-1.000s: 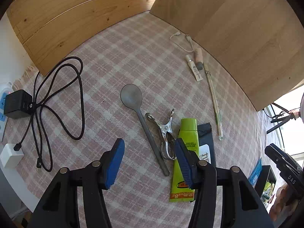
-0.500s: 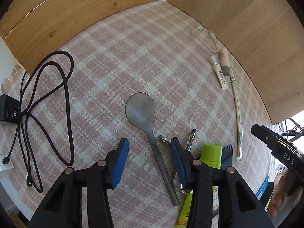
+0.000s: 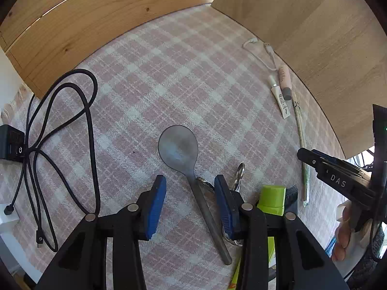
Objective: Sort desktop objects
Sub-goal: 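Grasp the wooden chopsticks with the right tool while the left tool grasps the silver clip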
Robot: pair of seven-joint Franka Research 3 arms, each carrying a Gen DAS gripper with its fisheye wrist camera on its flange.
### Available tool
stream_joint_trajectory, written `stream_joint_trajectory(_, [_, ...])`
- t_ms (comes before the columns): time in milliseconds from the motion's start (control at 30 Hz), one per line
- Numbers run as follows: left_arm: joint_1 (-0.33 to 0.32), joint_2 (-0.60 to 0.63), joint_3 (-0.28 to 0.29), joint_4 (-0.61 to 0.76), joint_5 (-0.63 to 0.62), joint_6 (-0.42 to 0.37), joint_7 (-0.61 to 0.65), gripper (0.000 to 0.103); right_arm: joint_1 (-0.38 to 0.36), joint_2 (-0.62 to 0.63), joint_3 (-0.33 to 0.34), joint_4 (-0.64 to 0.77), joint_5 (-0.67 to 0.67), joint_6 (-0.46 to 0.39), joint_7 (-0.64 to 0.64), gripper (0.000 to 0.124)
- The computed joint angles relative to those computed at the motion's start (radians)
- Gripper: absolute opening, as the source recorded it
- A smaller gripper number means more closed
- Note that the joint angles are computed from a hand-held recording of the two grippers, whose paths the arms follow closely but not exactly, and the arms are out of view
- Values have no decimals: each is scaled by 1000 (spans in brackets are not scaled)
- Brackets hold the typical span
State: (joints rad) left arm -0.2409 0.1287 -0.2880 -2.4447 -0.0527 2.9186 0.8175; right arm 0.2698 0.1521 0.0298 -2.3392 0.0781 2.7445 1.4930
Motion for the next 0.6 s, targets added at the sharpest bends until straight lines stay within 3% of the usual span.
stream_joint_trajectory(33, [13,-7,-15,-13,-45,15,22,38,1,4,0,5,-3,-3,4,36])
stream_joint_trajectory(133, [-5,-18,22,-24,25,19,-54,38,11,13,-8,17,-34,-5,31,36])
stream_joint_trajectory(233, [15,-4,7,-6,-17,-4,-6,38,19,19,-14,24,-66,-5,53,36])
stream_joint_trajectory(333, [-20,38,51,47,113,-31,-83,38,22,24,-16,31,-85,-8,66,36])
stream_joint_trajectory(467, [-21,60,63,72,187,-37,-148,33,16,27,-16,37,-84,-13,59,29])
stream_joint_trajectory(533, [-14,63,66,79,203,-49,-161,24,10,28,-14,44,-72,-23,50,26])
stream_joint_trajectory(600, [14,54,44,64,156,-36,-142,23,4,29,-13,47,-59,-30,42,24])
